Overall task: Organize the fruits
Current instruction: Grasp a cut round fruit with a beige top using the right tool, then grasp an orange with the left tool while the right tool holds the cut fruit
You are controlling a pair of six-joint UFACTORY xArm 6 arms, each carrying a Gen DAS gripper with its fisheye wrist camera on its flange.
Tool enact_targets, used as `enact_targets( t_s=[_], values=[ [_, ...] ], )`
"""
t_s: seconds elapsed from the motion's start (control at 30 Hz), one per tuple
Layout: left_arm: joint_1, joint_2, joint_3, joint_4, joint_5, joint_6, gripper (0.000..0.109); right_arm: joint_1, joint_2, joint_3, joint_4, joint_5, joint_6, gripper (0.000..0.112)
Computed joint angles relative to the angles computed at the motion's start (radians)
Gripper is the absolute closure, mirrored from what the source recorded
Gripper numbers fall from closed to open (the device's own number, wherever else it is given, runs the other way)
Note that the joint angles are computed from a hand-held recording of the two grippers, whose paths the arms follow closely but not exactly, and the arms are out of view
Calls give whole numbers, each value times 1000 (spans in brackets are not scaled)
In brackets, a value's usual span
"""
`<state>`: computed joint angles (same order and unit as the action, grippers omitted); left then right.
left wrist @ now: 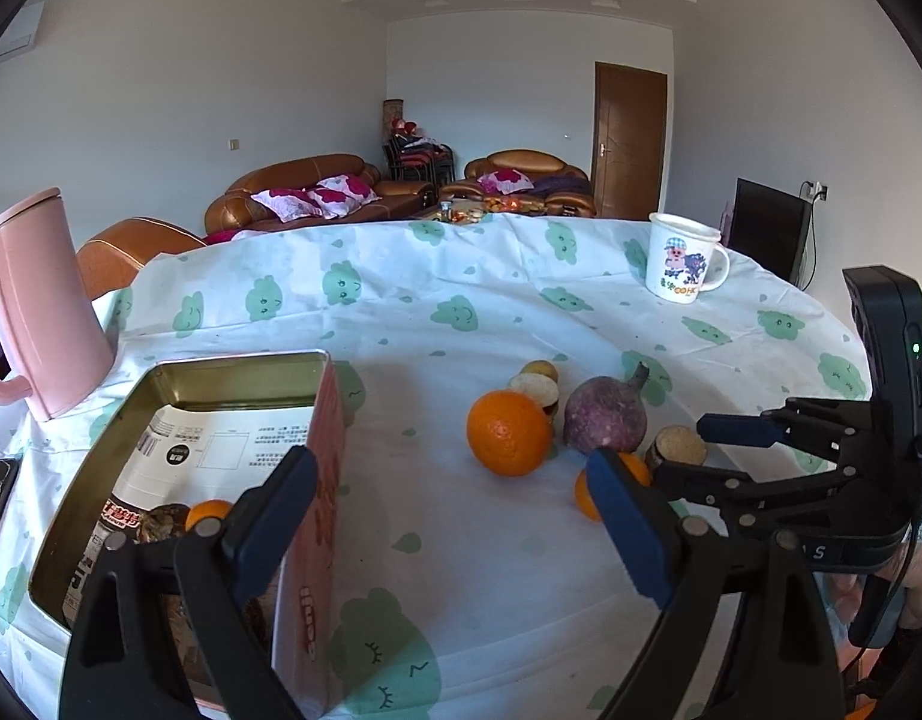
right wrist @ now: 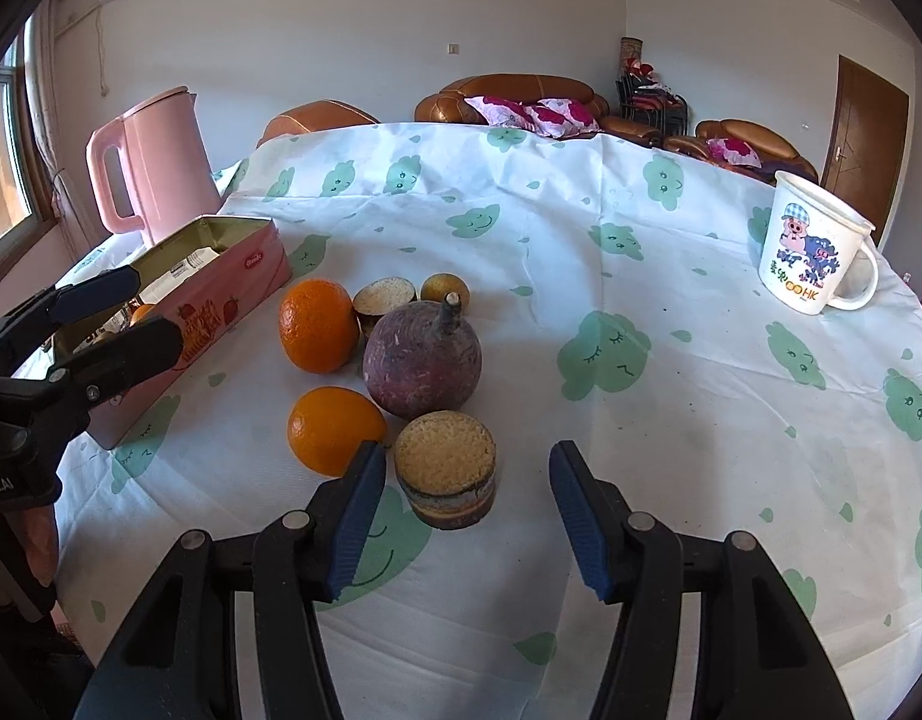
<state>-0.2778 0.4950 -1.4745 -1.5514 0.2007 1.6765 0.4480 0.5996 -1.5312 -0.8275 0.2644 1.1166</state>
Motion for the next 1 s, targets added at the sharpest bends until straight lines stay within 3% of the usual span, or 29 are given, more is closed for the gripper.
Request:
enact_targets(
  t_s=[0.07,0.2,0.27,0.37,0.5,0.77,0.87,1.0],
  values=[
    [-5,3,2,36,13,-31,15,-3,10,2,91,-22,-81,66],
    [-17,14,-1,120,21,-104,16,1,10,-2,61,-18,-64,75],
    [-19,12,1,145,36,-124,19,2,-1,0,-41,8,40,75],
    [-24,14,6,225,73,-183,36,-9,-36,30,-210,31,259,75],
    [-25,24,0,338,131,-284,52,-20,-59,53,-291,39,386,75],
    [-26,66,-50,515,233,-459,52,-26,-62,57,-301,30,407,75],
    [-23,97,-90,607,280,-551,67,-26,-59,54,-284,27,387,75],
    [-17,107,-107,594,301,-557,68,-28,-49,48,-231,15,325,75]
  ],
)
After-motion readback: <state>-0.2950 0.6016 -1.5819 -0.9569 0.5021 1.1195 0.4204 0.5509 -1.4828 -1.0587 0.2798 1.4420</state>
